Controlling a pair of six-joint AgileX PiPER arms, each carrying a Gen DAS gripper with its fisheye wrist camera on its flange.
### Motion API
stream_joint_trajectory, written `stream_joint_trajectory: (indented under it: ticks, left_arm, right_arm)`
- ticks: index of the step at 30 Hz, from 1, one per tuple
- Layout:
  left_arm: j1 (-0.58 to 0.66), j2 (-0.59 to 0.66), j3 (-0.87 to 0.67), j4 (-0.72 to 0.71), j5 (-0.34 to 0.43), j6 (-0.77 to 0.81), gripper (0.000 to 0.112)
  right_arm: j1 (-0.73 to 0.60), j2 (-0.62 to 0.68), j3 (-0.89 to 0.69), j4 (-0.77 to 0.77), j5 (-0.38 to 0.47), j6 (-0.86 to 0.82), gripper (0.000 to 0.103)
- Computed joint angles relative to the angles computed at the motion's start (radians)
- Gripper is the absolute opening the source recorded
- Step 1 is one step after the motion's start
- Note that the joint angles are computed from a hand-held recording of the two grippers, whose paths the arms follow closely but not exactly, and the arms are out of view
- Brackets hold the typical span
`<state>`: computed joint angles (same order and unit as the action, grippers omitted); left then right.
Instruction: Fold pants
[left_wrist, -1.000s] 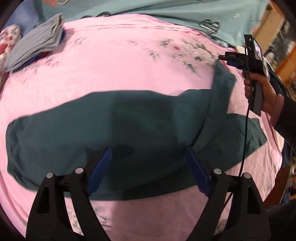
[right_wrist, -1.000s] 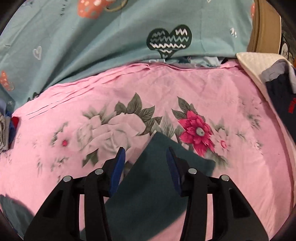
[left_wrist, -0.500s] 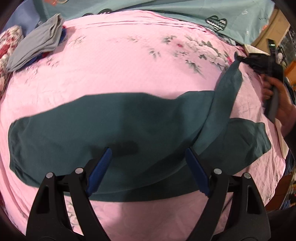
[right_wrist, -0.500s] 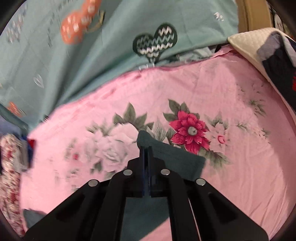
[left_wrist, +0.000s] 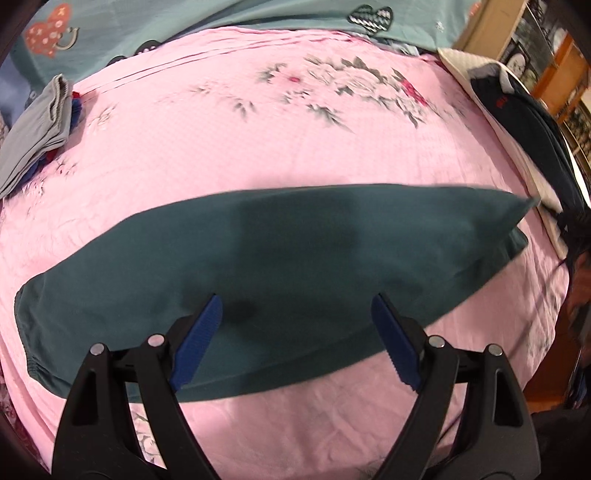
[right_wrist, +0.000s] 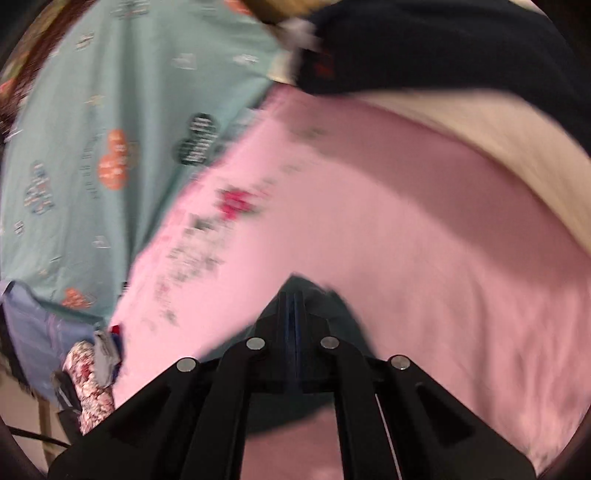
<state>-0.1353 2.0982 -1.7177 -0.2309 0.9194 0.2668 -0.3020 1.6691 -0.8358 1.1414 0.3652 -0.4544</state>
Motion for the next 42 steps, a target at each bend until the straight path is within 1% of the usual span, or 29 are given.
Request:
stream_joint_trajectory:
  ticks: [1, 3, 5, 7, 8, 9, 10, 11, 12, 14, 15, 16, 17, 18, 19, 21, 24, 27, 29, 30, 32, 34, 35, 37, 39, 40, 41, 42]
  left_arm:
    - [-0.007, -0.001, 0.003, 0.006, 0.004, 0.004, 0.085]
    - [-0.023, 0.003, 0.002, 0.026, 0.013, 0.005, 0.085]
    - [-0.034, 0.006, 0.003, 0.040, 0.014, 0.000, 0.086]
    - [-0.047, 0.018, -0.003, 0.047, 0.019, -0.012, 0.087]
    - [-0.053, 0.026, -0.010, 0.046, 0.028, -0.017, 0.087]
    - [-0.060, 0.033, -0.017, 0.042, 0.040, -0.022, 0.087]
    - [-0.067, 0.032, -0.014, 0.041, 0.041, -0.025, 0.087]
    - [-0.075, 0.026, -0.004, 0.041, 0.035, -0.026, 0.087]
    - [-0.082, 0.016, 0.010, 0.041, 0.026, -0.024, 0.087]
    - [-0.097, -0.004, 0.033, 0.050, 0.010, -0.023, 0.087]
    - [-0.103, -0.016, 0.047, 0.059, 0.002, -0.024, 0.087]
    - [-0.107, -0.026, 0.057, 0.068, -0.004, -0.029, 0.087]
    - [-0.110, -0.036, 0.069, 0.079, -0.012, -0.037, 0.087]
    - [-0.111, -0.047, 0.084, 0.088, -0.022, -0.042, 0.087]
    - [-0.109, -0.059, 0.100, 0.097, -0.033, -0.051, 0.087]
    - [-0.102, -0.078, 0.120, 0.102, -0.044, -0.065, 0.087]
    - [-0.089, -0.089, 0.130, 0.108, -0.051, -0.088, 0.088]
    - [-0.086, -0.088, 0.132, 0.117, -0.051, -0.112, 0.088]
    - [-0.087, -0.090, 0.141, 0.118, -0.057, -0.118, 0.088]
    - [-0.087, -0.090, 0.142, 0.118, -0.057, -0.119, 0.088]
    - [-0.089, -0.087, 0.144, 0.117, -0.052, -0.117, 0.088]
    - [-0.092, -0.087, 0.149, 0.123, -0.050, -0.113, 0.088]
    - [-0.092, -0.087, 0.150, 0.125, -0.051, -0.111, 0.088]
    - [-0.090, -0.089, 0.148, 0.135, -0.047, -0.110, 0.088]
    - [-0.082, -0.098, 0.155, 0.153, -0.053, -0.116, 0.089]
    - [-0.074, -0.103, 0.164, 0.168, -0.060, -0.126, 0.091]
    - [-0.066, -0.104, 0.167, 0.174, -0.061, -0.131, 0.091]
    - [-0.056, -0.102, 0.167, 0.178, -0.058, -0.138, 0.091]
  right_arm:
    - [-0.030, 0.012, 0.039, 0.008, 0.015, 0.011, 0.006]
    - [-0.095, 0.011, 0.100, 0.097, 0.085, -0.062, 0.006]
    - [-0.105, -0.044, 0.134, 0.127, 0.083, -0.106, 0.006]
    - [-0.075, -0.088, 0.108, 0.065, 0.076, -0.076, 0.010]
    - [-0.058, -0.091, 0.083, 0.042, 0.082, -0.058, 0.011]
    - [-0.042, -0.078, 0.051, 0.039, 0.094, -0.055, 0.013]
    - [-0.029, -0.059, 0.021, 0.027, 0.097, -0.040, 0.025]
    - [-0.017, -0.029, -0.016, 0.004, 0.096, -0.009, 0.041]
    - [-0.004, 0.004, -0.053, -0.028, 0.091, 0.028, 0.045]
    - [-0.005, 0.059, -0.097, -0.026, 0.101, 0.013, 0.046]
    - [-0.006, 0.098, -0.129, -0.021, 0.120, 0.004, 0.046]
    - [-0.011, 0.123, -0.151, -0.006, 0.150, -0.016, 0.037]
    - [-0.007, 0.151, -0.186, -0.028, 0.180, 0.002, 0.013]
    - [0.006, 0.170, -0.229, -0.086, 0.202, 0.052, 0.006]
    - [0.012, 0.167, -0.249, -0.105, 0.211, 0.062, 0.003]
    - [0.019, 0.144, -0.304, -0.086, 0.241, 0.044, 0.003]
    - [-0.006, 0.075, -0.351, 0.065, 0.306, -0.096, 0.003]
    - [-0.033, 0.022, -0.310, 0.125, 0.339, -0.141, 0.003]
    - [-0.052, 0.011, -0.255, 0.113, 0.339, -0.136, 0.003]
    - [-0.060, 0.015, -0.215, 0.074, 0.321, -0.119, 0.003]
    - [-0.082, 0.061, -0.151, -0.062, 0.289, 0.006, 0.003]
    - [-0.098, 0.117, -0.121, -0.137, 0.276, 0.069, 0.004]
    - [-0.105, 0.131, -0.110, -0.164, 0.272, 0.093, 0.006]
    - [-0.100, 0.091, -0.075, -0.172, 0.238, 0.102, 0.009]
    - [-0.041, 0.009, -0.059, -0.238, 0.180, 0.156, 0.010]
    - [-0.007, -0.020, -0.062, -0.285, 0.164, 0.192, 0.013]
    - [0.039, -0.045, -0.072, -0.340, 0.150, 0.228, 0.023]
    - [0.107, -0.064, -0.089, -0.420, 0.130, 0.276, 0.027]
